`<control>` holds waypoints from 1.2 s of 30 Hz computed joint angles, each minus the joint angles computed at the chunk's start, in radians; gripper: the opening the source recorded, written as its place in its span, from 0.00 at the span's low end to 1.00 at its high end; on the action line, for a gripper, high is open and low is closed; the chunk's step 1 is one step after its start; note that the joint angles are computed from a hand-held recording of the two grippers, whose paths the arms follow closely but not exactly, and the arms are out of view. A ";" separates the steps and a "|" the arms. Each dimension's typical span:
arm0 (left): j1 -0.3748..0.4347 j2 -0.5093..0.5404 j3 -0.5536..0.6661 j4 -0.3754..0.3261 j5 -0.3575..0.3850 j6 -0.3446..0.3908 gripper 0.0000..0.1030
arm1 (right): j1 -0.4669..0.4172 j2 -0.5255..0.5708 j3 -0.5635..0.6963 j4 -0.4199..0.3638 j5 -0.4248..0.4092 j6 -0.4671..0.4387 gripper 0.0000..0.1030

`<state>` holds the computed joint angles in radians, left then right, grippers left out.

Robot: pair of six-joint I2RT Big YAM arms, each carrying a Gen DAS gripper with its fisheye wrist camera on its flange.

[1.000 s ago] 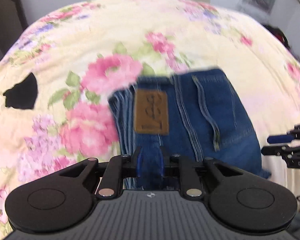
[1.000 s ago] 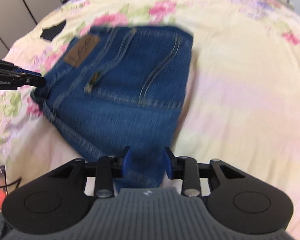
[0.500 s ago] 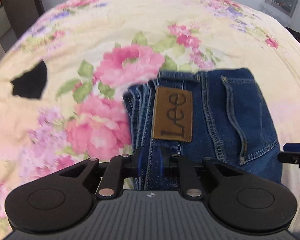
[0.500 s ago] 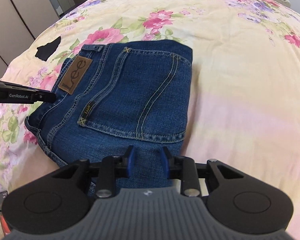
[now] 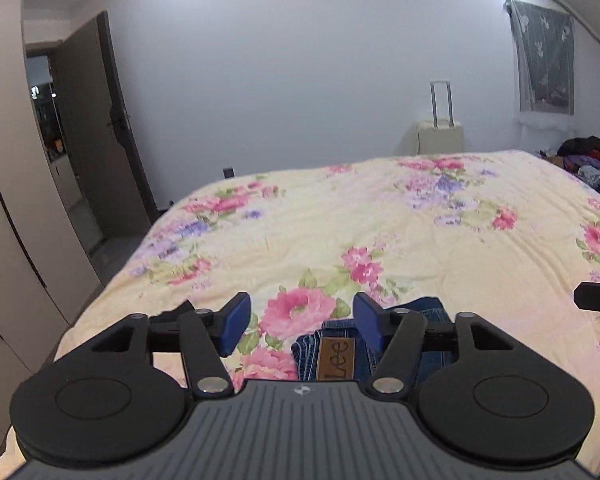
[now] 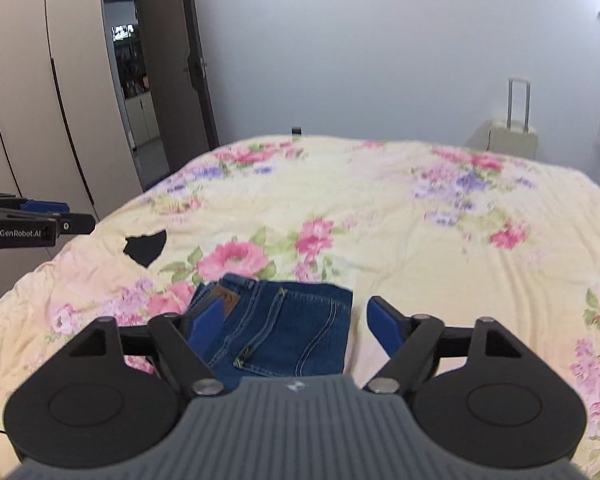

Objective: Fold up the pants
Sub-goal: 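Open both grippers and lift them away from the folded jeans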

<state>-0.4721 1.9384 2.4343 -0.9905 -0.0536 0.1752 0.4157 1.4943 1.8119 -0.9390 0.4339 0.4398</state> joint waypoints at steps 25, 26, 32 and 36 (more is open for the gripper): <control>-0.148 -0.393 -0.775 0.222 -0.176 -0.289 0.95 | 0.292 -0.211 -0.375 -0.120 0.310 0.412 0.79; -0.149 -0.388 -0.772 0.214 -0.174 -0.291 0.95 | 0.286 -0.203 -0.374 -0.122 0.297 0.416 0.79; -0.154 -0.375 -0.772 0.191 -0.173 -0.290 0.95 | 0.279 -0.179 -0.372 -0.129 0.247 0.408 0.79; -0.155 -0.373 -0.770 0.187 -0.177 -0.286 0.95 | 0.274 -0.182 -0.376 -0.121 0.240 0.407 0.79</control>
<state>-0.6270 1.5655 1.6639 -0.8040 -0.2302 -0.1110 0.6895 1.3120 1.4356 -1.0598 0.6743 0.8463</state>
